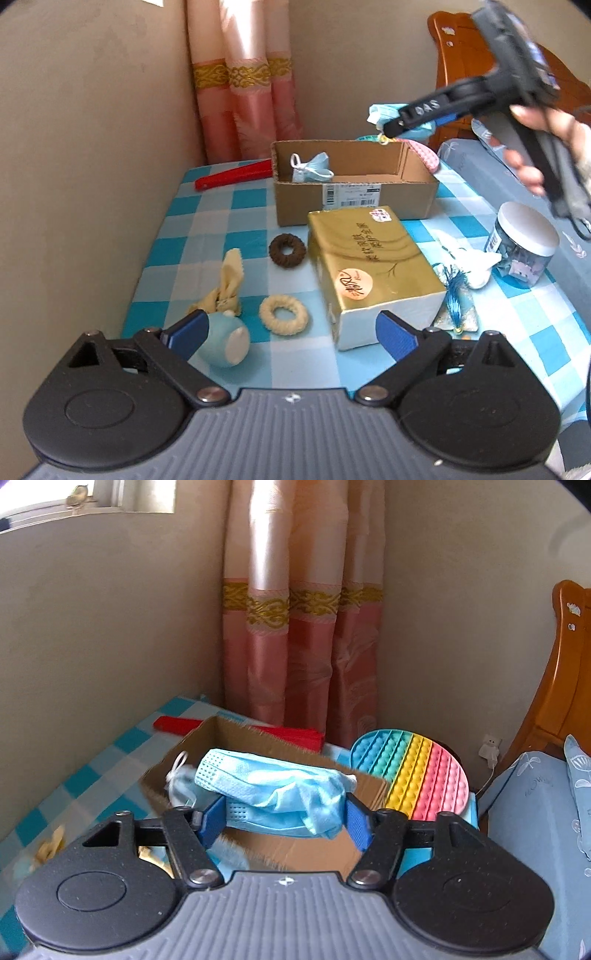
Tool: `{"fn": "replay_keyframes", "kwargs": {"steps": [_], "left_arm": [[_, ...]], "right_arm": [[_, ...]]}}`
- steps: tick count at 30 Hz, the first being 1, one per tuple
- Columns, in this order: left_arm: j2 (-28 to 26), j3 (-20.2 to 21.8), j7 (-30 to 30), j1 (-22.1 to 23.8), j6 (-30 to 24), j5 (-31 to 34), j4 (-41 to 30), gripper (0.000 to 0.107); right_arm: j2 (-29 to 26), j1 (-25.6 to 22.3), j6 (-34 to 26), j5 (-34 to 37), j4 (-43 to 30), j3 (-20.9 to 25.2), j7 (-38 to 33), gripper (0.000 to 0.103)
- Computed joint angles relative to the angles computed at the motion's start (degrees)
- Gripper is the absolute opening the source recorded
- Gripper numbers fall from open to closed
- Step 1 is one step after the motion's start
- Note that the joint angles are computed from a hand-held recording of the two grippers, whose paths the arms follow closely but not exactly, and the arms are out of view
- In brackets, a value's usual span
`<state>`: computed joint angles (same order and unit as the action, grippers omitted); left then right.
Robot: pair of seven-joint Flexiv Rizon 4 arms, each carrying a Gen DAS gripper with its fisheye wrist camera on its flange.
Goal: Organize soft objects
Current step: 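Open both tools to release the masks into the box and withdraw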
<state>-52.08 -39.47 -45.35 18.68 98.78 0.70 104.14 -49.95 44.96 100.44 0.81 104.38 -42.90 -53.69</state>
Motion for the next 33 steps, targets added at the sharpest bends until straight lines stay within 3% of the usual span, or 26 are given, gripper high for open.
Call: {"fn": "replay_keyframes", "kwargs": {"steps": [3, 6, 19, 33], "left_arm": [[0.1, -0.3, -0.4, 0.6, 0.2, -0.1, 0.4, 0.097], [0.2, -0.4, -0.8, 1.1, 0.1, -0.2, 0.6, 0.097], [-0.2, -1.4, -1.6, 3.0, 1.7, 1.9, 1.5, 0.097], [-1.2, -1.5, -2.6, 4.6, 2.7, 3.7, 3.0, 0.098]], "right_arm": [[-0.4, -1.6, -1.8, -0.8, -2.1, 0.6, 1.3, 0.098], [-0.3, -0.8, -1.1, -0.8, -1.5, -0.3, 2.2, 0.102], [5.9, 9.9, 5.1, 5.6, 10.7, -2.6, -2.3, 0.103], [5.1, 19.6, 10.0, 18.4, 21.2, 0.3, -4.7, 0.103]]}}
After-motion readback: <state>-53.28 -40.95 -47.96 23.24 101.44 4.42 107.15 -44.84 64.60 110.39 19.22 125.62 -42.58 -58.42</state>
